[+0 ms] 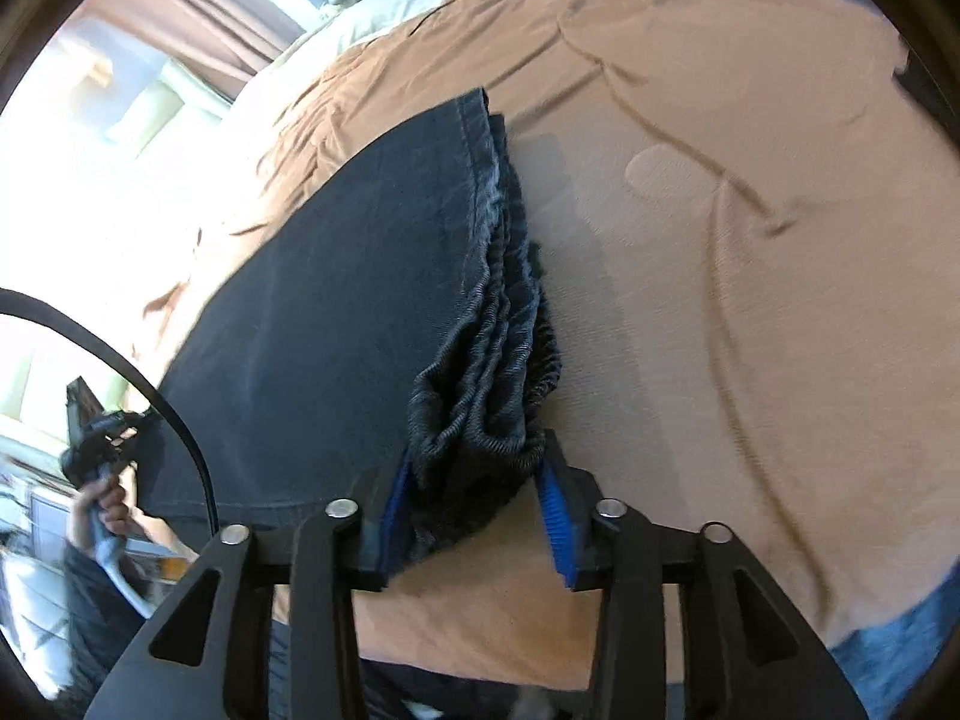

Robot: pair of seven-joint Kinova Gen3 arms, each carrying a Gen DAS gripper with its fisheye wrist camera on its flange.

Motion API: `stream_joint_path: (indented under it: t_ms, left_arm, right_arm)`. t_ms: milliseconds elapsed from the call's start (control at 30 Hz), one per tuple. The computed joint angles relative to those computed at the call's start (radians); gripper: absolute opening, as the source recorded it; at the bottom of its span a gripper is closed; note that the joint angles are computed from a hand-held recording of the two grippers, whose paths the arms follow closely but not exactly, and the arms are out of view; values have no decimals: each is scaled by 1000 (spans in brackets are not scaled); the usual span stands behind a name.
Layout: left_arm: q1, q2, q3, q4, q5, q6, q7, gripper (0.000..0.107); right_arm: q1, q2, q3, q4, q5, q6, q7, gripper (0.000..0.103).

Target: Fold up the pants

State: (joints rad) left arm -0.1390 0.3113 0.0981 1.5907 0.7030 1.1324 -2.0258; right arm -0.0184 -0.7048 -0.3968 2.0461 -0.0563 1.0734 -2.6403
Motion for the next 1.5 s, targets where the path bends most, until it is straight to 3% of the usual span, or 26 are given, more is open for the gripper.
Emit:
stream_joint_path:
  t_ms: [67,133,233,400,567,733,967,1133,1300,1367,1433,1500]
  left_arm:
    - [-7,-3,-3,21,8,-9,-8,18]
    - [-9,-9,-8,37,6,-15,-9,27]
    - [-32,-15,-12,74,31,-8,-36,48]
    - [-60,-44,-27,148,73,0,-81,56]
    - [-92,-91,-56,225,132,26,-143,69]
    - [-105,-129,-87,294,178,23,-175,70]
    - [-89,-191,-111,355,185,-23,-176,70]
    - [-105,-196,-135,400,248,-24,-212,70]
    - [-132,-202,-153,461,332,-26,-273,69]
    - [-141,-209,-161,492,365,-32,-302,67]
    - [-151,-216,-171,523,394,-36,-332,63]
    - [-153,-221,-175,537,403,-42,-348,57]
  right_arm:
    - [19,5,-34,-36,30,51,4,50]
    - [43,8,-71,-72,63,95,5,67]
    - [85,15,-148,-120,107,122,-6,73]
    - [73,45,-193,-138,141,91,46,73]
    - [28,116,-191,-115,147,-12,77,73]
    - [21,196,-202,-91,216,-104,58,73]
    - [-46,351,-239,-133,322,-118,21,73]
    - [-141,443,-159,-168,332,-163,79,73]
    - [-200,560,-139,-233,407,-141,79,73]
    - [-222,590,-119,-243,423,-165,71,68]
    - [-247,618,-89,-254,407,-187,91,49]
    - [-269,652,-60,-268,401,-205,106,38]
